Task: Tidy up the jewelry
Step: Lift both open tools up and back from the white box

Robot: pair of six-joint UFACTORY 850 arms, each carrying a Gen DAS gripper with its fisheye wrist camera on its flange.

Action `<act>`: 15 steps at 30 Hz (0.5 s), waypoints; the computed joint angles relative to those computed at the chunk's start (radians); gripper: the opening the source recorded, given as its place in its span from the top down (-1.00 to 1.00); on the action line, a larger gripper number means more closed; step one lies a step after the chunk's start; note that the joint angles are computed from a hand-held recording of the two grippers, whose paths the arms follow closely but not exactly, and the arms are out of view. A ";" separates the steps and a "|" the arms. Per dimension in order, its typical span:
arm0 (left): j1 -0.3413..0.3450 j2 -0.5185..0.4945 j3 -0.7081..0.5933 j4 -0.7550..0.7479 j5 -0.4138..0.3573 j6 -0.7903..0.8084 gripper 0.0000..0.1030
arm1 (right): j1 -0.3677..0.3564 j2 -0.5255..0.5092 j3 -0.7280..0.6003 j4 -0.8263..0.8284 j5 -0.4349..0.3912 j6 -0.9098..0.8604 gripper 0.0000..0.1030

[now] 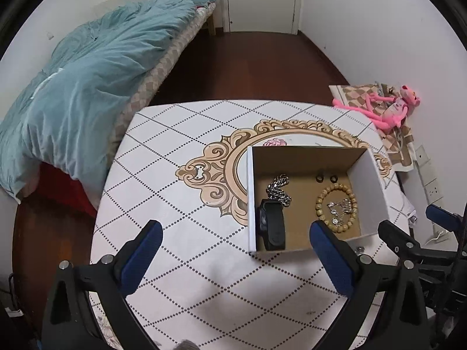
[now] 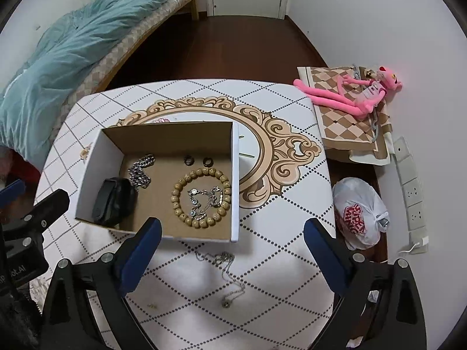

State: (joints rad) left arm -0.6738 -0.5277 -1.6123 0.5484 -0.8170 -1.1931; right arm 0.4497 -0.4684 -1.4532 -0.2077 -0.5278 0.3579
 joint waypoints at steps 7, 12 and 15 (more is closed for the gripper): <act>-0.053 0.070 0.048 0.111 -0.035 -0.123 -0.99 | 0.015 0.122 0.105 -0.154 0.056 0.159 -0.92; -0.086 0.112 0.068 0.154 -0.061 -0.190 -0.99 | 0.020 0.214 0.170 -0.222 0.083 0.235 -0.92; -0.106 0.136 0.079 0.166 -0.068 -0.209 -0.99 | 0.028 0.270 0.208 -0.280 0.099 0.292 -0.92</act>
